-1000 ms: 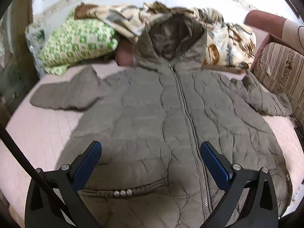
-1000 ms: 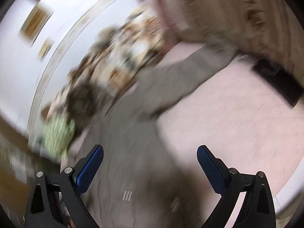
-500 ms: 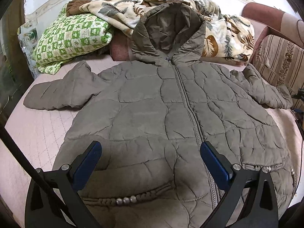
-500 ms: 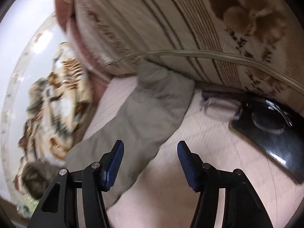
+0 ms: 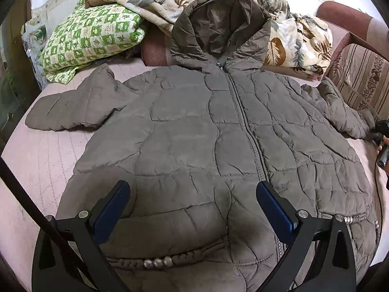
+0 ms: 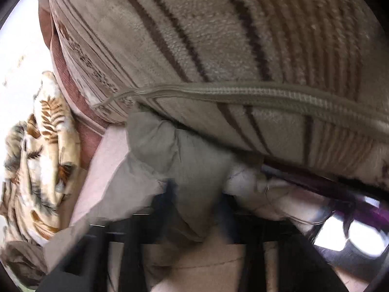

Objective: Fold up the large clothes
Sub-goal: 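Grasp the jacket sleeve cuff with the right tool and lift it, then lay the held sleeve across the jacket body and open the right tool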

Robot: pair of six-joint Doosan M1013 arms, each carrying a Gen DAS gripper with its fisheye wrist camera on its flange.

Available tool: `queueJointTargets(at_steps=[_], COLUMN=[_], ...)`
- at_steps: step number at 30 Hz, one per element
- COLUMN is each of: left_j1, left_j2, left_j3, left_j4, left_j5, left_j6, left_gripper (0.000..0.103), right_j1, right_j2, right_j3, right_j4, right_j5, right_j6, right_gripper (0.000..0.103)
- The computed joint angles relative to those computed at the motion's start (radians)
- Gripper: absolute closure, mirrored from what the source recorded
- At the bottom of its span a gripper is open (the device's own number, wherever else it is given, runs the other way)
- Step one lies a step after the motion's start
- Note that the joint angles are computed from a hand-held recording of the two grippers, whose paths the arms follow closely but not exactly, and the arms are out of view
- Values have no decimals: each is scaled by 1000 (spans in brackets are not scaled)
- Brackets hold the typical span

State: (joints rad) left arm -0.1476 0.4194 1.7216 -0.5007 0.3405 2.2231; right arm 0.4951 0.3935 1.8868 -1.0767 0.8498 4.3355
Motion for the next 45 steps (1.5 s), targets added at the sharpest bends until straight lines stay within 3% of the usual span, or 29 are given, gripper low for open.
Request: queueJointTargets(at_steps=[9,14,18,22,32,40,45], left_j1=[7,18,28,39,91,123,134], left_j2=[-11,-29,-38,-45,-37,-28,-22], left_j3=[12,26,30,34,14,-3,-12], left_j4=[-34,-95,-121,-134,-70,-41,1], left_j5=[-21,-52,-56,-76,-61,-40,-34], left_j6=[28,76,97,107,-14,-76,-139], left_gripper=[0,0,0,0,0,0,0], right_j1=[79,132,175,205,251,258,256], right_j2=[-48,-81,-71,-37,182,419,594], right_j3=[-68,-164,-267,-378,-770,-1089,-1319], right_j4=[-76,-134,-189,-217,-141,100,299], right_j5=[202,317,360,346,217,164,189], right_j6=[-122,-296,-429,-567,-1028,-1429,-1661], right_gripper=[88,88,88,88,88,88,89])
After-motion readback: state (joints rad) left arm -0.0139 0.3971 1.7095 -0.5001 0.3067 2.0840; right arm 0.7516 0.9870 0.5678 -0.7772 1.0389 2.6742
